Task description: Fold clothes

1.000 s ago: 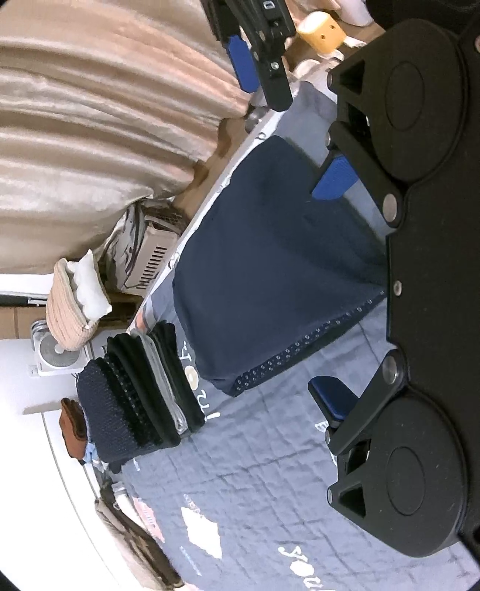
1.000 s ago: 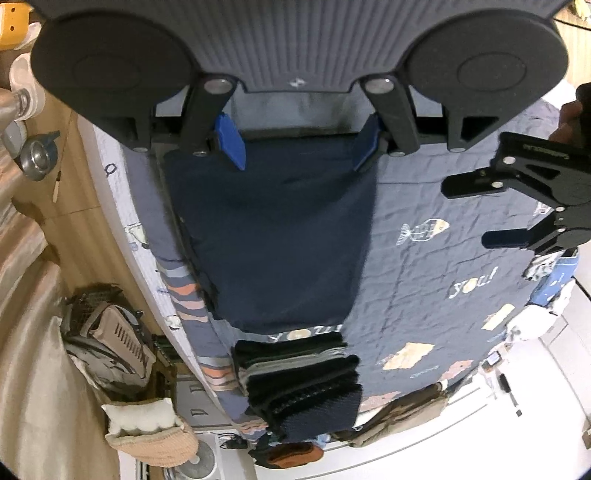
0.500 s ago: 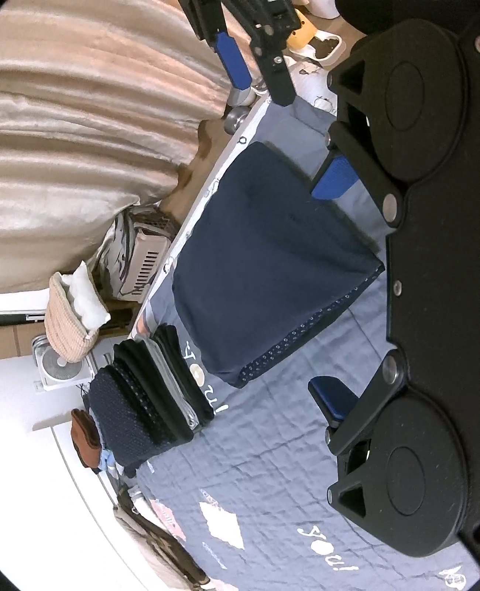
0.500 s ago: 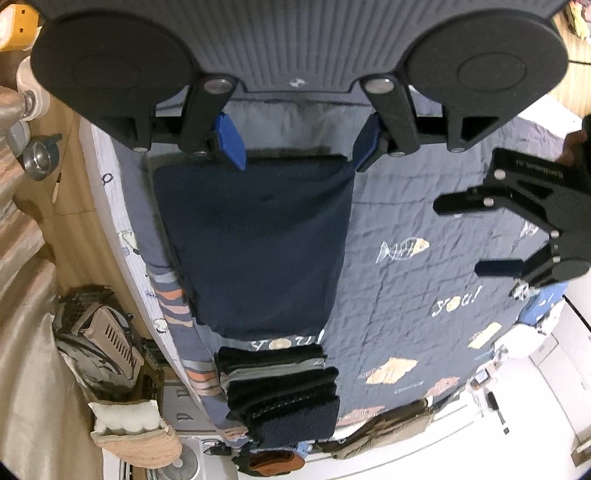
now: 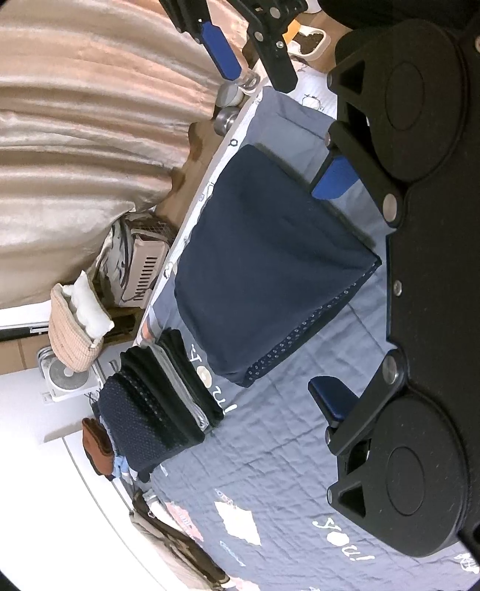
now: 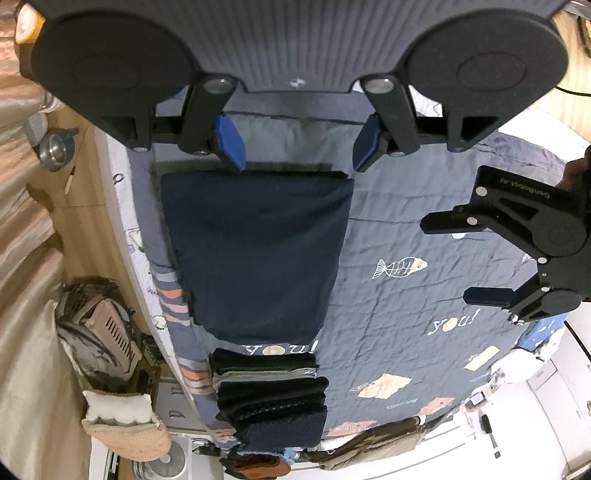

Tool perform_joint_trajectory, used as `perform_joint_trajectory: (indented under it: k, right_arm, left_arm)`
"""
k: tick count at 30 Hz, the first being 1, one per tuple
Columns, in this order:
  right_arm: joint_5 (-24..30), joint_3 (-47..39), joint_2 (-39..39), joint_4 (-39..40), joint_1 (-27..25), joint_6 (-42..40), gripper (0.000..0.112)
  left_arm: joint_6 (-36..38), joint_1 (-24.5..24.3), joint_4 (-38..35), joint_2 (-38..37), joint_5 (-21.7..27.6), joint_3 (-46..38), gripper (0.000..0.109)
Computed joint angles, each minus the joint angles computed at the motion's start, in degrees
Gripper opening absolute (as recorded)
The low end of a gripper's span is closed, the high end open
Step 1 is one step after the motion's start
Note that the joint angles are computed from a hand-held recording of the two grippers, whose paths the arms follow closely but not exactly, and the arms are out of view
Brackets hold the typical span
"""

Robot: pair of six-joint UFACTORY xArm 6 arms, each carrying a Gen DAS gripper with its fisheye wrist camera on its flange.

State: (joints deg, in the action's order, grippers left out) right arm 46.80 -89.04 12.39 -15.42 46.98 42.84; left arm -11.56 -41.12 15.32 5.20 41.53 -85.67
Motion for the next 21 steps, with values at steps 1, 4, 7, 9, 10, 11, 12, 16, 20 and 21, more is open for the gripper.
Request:
perform_joint_trajectory:
  k: [1,4,7,9,10,11,12,16,20,21]
  right_arm:
    - [0.12,-0.07,-0.06,-0.22,0.03,0.32,0.063]
    - [0.65,-0.10,-0.31,-1.25,0.09,1.51,0.063]
    - [1.36,-0.29,-0.37,-1.52,0.19,1.82,0.063]
    - [1.90,-0.51,-0.31,-1.84,0.36,1.89,0.063]
    - [2.18,-0.62,-0.27,-2.00,0.45,1.93,0.063]
    - [2.11,-0.55,-0.31,-1.98,0.48,2.02,0.063]
    - [2.00,-0.42,-0.37,-1.93,0.50,2.13,0.063]
    - [2.02,-0.25,-0.56,-2.14,0.44,2.39,0.063]
    - [1.87,0.20,-0.91,-2.27,0.33,2.80,0.063]
    - [1.80,0.31,-1.01,-2.33,0.33,2.96,0.063]
  left_arm:
    - [0.19,0.01,-0.13,0.04,-0.02,-0.04,0.103]
    - [0.80,0.07,-0.24,0.03,-0.40,0.10,0.103]
    - [1.10,-0.02,-0.05,0.09,-0.63,0.13,0.103]
    - [1.05,-0.06,-0.27,0.28,-0.55,-0.10,0.103]
    - [0.96,-0.10,-0.20,0.46,-0.50,-0.32,0.103]
    - [0.70,-0.13,0.08,0.59,-0.40,-0.48,0.103]
    - [0.40,-0.16,0.39,0.72,-0.30,-0.62,0.103]
    - [0.47,-0.11,0.03,0.94,-0.66,-0.86,0.103]
    - [0.97,-0.08,-0.43,0.64,-1.21,-0.36,0.103]
    - [1.14,-0.04,-0.66,0.51,-1.59,-0.07,0.103]
